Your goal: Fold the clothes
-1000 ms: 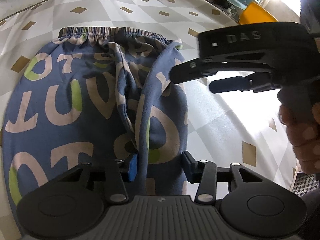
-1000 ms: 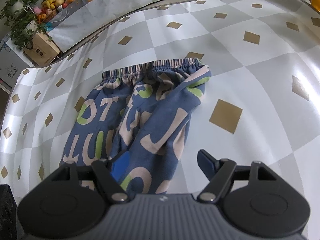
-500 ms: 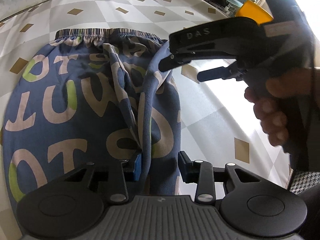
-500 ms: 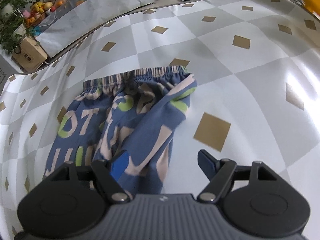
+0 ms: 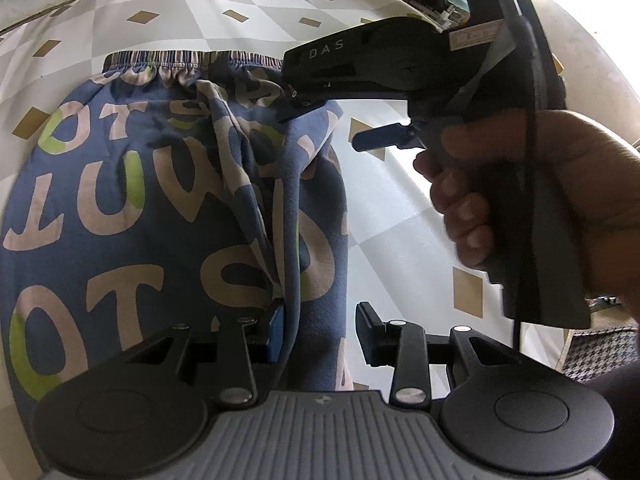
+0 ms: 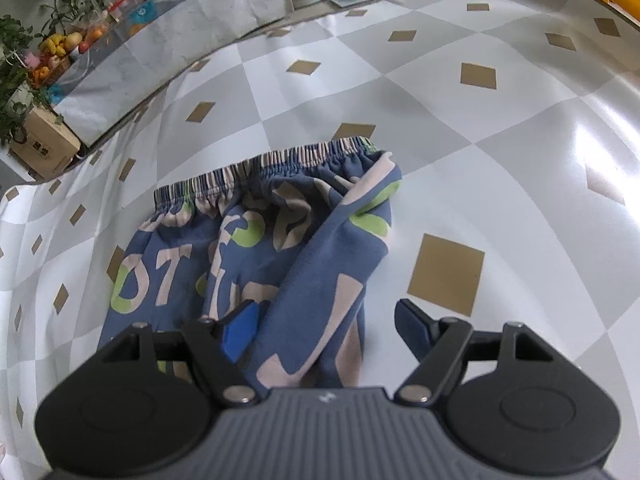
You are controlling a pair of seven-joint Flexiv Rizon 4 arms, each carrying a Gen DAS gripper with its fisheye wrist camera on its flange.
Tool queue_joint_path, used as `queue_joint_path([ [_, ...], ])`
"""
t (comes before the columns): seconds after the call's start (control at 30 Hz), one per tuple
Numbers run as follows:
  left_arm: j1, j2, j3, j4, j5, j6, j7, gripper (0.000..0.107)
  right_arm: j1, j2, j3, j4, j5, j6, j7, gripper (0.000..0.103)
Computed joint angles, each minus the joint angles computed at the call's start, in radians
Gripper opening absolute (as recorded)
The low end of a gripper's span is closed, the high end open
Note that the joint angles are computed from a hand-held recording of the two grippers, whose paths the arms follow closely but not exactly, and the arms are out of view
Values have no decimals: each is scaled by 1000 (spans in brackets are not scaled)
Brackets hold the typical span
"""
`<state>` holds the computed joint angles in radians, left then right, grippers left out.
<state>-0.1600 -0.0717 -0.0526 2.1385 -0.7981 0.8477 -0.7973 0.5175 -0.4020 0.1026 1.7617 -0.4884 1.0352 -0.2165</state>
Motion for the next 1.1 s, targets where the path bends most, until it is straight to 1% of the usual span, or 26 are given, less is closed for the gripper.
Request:
queue_joint_path([
  [0.03,1,1,1,1,-2,-3,3,35,4,2,-7,5,-12,4,11,60],
  [0.07,1,2,1,2,-3,-6,6,35,5,3,-11,10,-19,10,17,55],
  [0.13,3,1,3,2,-1,-15,10,35,4,7,-16,19,-32,23,26,32],
  [0.23,6,-2,4,1,11,-19,9,35,1,13,-21,30,-40,37,45,20],
  [0.43,16,-11,9,-2,29,-5,-23,35,-7,27,-26,46,-71,80,41,11],
  [0.5,19,-15,8,-4,25,-8,-29,35,-6,33,-33,52,-92,97,48,10],
  [0.67,18,-16,2,-7,29,-18,-20,35,-15,39,-32,56,-106,143,40,10],
  [0.8,10,-17,0,-4,61,16,-29,35,-16,43,-36,58,-107,172,40,9],
  [0.93,10,-18,-1,0,48,35,-36,35,-14,48,-43,61,-116,191,49,9],
  [0.97,10,-18,-1,1,50,41,-36,33,-14,48,-44,61,-116,192,52,9],
  [1.0,7,-18,-2,2,66,50,-43,27,-14,49,-45,62,-117,194,54,9],
  [1.1,3,-18,-3,1,102,67,-61,17,-13,50,-48,62,-123,197,59,9],
])
